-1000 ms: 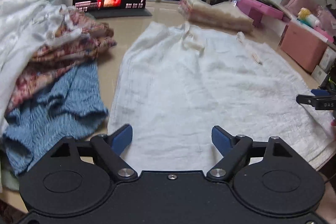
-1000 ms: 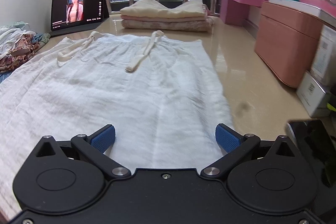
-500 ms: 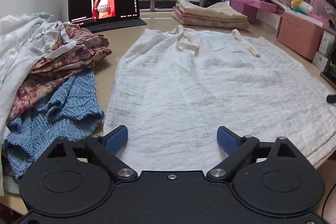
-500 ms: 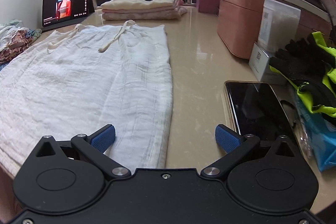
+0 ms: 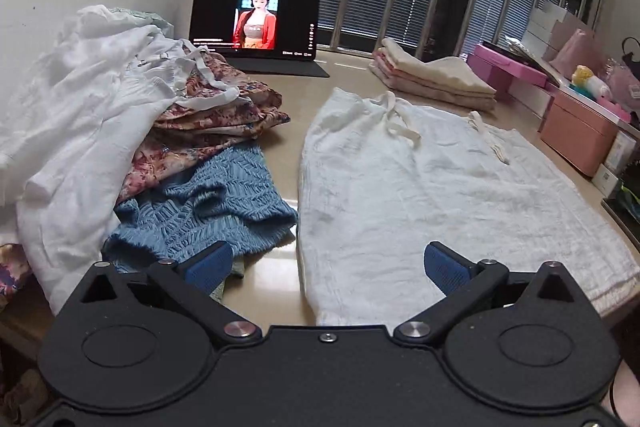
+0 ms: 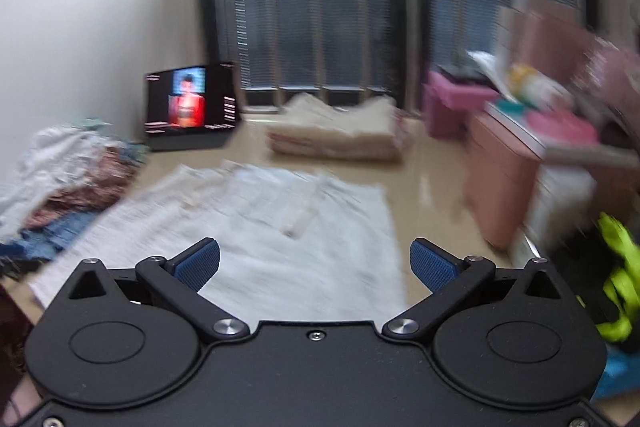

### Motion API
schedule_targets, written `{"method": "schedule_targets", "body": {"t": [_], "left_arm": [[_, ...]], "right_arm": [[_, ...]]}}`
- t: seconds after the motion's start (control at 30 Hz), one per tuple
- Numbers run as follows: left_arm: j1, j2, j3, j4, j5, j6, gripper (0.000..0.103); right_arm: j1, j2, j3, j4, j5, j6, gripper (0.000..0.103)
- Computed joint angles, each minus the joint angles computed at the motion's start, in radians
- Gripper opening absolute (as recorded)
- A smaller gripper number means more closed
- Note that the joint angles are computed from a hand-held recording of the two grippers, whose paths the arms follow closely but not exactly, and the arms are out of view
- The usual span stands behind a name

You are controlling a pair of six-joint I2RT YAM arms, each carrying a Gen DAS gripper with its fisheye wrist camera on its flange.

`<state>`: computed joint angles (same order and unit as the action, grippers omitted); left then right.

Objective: Fold clothes

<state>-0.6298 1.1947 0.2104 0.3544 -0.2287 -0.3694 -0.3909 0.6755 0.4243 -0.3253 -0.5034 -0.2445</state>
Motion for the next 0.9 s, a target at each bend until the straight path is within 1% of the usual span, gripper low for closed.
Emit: {"method": "schedule_targets", "body": {"t": [0.07, 0.13, 0.17, 0.2, 0.23, 0.3, 0.33, 0.37, 0.4, 0.47, 0.5, 0.57, 0.6, 0.63, 0.7, 0.73, 0.8, 0.83, 0.9], "left_arm": [[0.021, 0.007, -0.007, 0.022, 0.034, 0.005, 0.101], [0.04, 0.028, -0.009, 0.045, 0.066, 0.001, 0.099], [0.047, 0.042, -0.01, 0.057, 0.079, 0.0, 0.095], [0.054, 0.057, -0.009, 0.069, 0.09, -0.001, 0.088], [0.057, 0.078, -0.008, 0.084, 0.096, -0.003, 0.084], [0.059, 0.122, -0.002, 0.103, 0.101, -0.012, 0.065], [0.059, 0.143, 0.001, 0.114, 0.101, -0.016, 0.061], [0.057, 0.163, -0.001, 0.134, 0.099, -0.018, 0.054], [0.053, 0.178, -0.001, 0.146, 0.091, -0.017, 0.046], [0.04, 0.183, 0.004, 0.137, 0.062, -0.015, 0.038], [0.041, 0.183, 0.001, 0.139, 0.06, -0.017, 0.031], [0.044, 0.185, -0.003, 0.146, 0.059, -0.018, 0.024], [0.049, 0.187, -0.008, 0.157, 0.067, -0.016, 0.022], [0.054, 0.189, -0.015, 0.17, 0.075, -0.013, 0.022], [0.058, 0.193, -0.027, 0.196, 0.081, -0.008, 0.021], [0.06, 0.197, -0.033, 0.21, 0.084, -0.005, 0.021], [0.068, 0.201, -0.043, 0.234, 0.097, -0.001, 0.02], [0.073, 0.203, -0.048, 0.245, 0.105, 0.002, 0.02], [0.083, 0.207, -0.055, 0.263, 0.121, 0.01, 0.02]], "right_arm": [[0.175, 0.045, 0.058, 0.011, 0.087, 0.076, 0.103], [0.34, 0.127, 0.123, 0.032, 0.161, 0.155, 0.103], [0.414, 0.168, 0.152, 0.046, 0.194, 0.193, 0.103], [0.489, 0.22, 0.187, 0.059, 0.235, 0.221, 0.102], [0.555, 0.276, 0.226, 0.069, 0.27, 0.244, 0.102], [0.68, 0.399, 0.31, 0.089, 0.362, 0.27, 0.102], [0.728, 0.47, 0.364, 0.092, 0.402, 0.278, 0.101], [0.766, 0.54, 0.419, 0.091, 0.432, 0.284, 0.1], [0.795, 0.613, 0.484, 0.078, 0.452, 0.283, 0.096], [0.843, 0.752, 0.616, 0.045, 0.483, 0.288, 0.09], [0.86, 0.831, 0.69, 0.019, 0.5, 0.295, 0.09], [0.889, 0.99, 0.859, -0.051, 0.53, 0.308, 0.088], [0.903, 1.065, 0.942, -0.094, 0.554, 0.313, 0.084], [0.912, 1.155, 1.041, -0.142, 0.584, 0.321, 0.083], [0.916, 1.32, 1.221, -0.238, 0.613, 0.365, 0.077], [0.912, 1.407, 1.322, -0.291, 0.617, 0.393, 0.074], [0.897, 1.548, 1.483, -0.378, 0.618, 0.466, 0.064], [0.888, 1.599, 1.539, -0.405, 0.609, 0.503, 0.062], [0.873, 1.697, 1.651, -0.45, 0.581, 0.567, 0.054]]}}
